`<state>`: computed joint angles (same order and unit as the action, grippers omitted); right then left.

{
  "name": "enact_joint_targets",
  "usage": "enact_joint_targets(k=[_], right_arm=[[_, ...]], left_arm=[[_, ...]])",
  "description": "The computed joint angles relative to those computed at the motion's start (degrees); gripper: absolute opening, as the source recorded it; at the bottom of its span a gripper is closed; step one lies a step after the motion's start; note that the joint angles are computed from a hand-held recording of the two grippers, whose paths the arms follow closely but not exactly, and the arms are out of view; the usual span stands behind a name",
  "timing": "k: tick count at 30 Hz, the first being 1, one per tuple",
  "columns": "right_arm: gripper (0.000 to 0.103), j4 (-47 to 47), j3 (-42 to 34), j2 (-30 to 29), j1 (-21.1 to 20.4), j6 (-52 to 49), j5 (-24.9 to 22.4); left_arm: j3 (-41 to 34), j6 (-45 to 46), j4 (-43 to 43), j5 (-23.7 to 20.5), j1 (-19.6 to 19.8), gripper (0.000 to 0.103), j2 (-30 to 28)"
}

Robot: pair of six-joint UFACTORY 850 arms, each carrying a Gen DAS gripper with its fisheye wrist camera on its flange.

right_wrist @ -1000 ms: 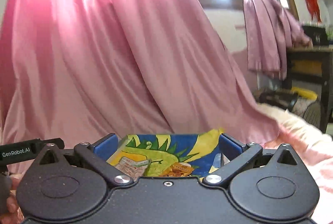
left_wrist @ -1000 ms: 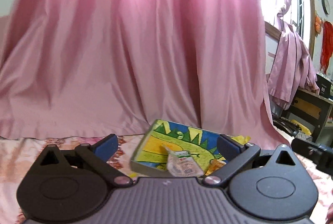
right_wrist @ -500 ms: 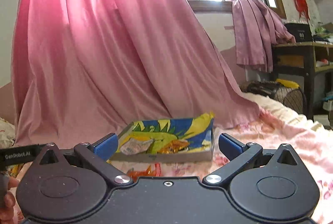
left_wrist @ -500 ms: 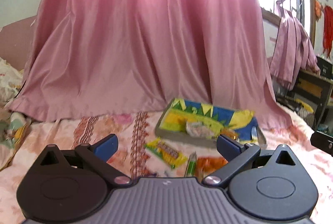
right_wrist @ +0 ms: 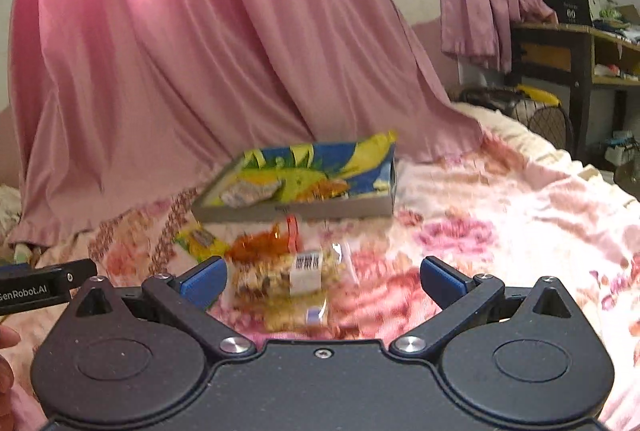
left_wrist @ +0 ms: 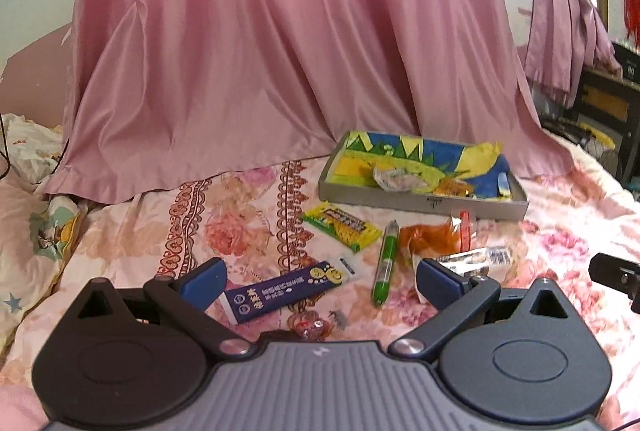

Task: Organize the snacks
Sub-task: 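Withdraw both tools from the tray back toward the remaining snacks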

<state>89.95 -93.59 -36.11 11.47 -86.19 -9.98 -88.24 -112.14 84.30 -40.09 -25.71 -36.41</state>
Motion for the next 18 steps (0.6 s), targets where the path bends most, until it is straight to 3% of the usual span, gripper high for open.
enact_joint_targets(k=[4, 7, 14, 18], right_arm=[[0.102, -10.13, 0.00, -0.10, 0.17, 9.52, -0.03], [0.102, -22.74, -0.97, -0.67, 0.42, 21.27, -0.01], [0.102, -43.95, -3.50, -2.29, 0.73, 41.56, -1.80], [0.102, -50.51, -4.46, -2.91, 0.93, 47.54, -2.80]], left_arm=[[-1.35, 4.61, -4.13, 0.05, 0.12, 0.103, -0.85], [-3.26, 9.66, -9.74, -0.32, 0.49, 0.103, -1.95], [-4.12, 12.94, -13.80, 0.25, 1.07, 0.103, -2.44], [-5.53, 16.97, -17.44, 1.66, 1.74, 0.103, -3.14]])
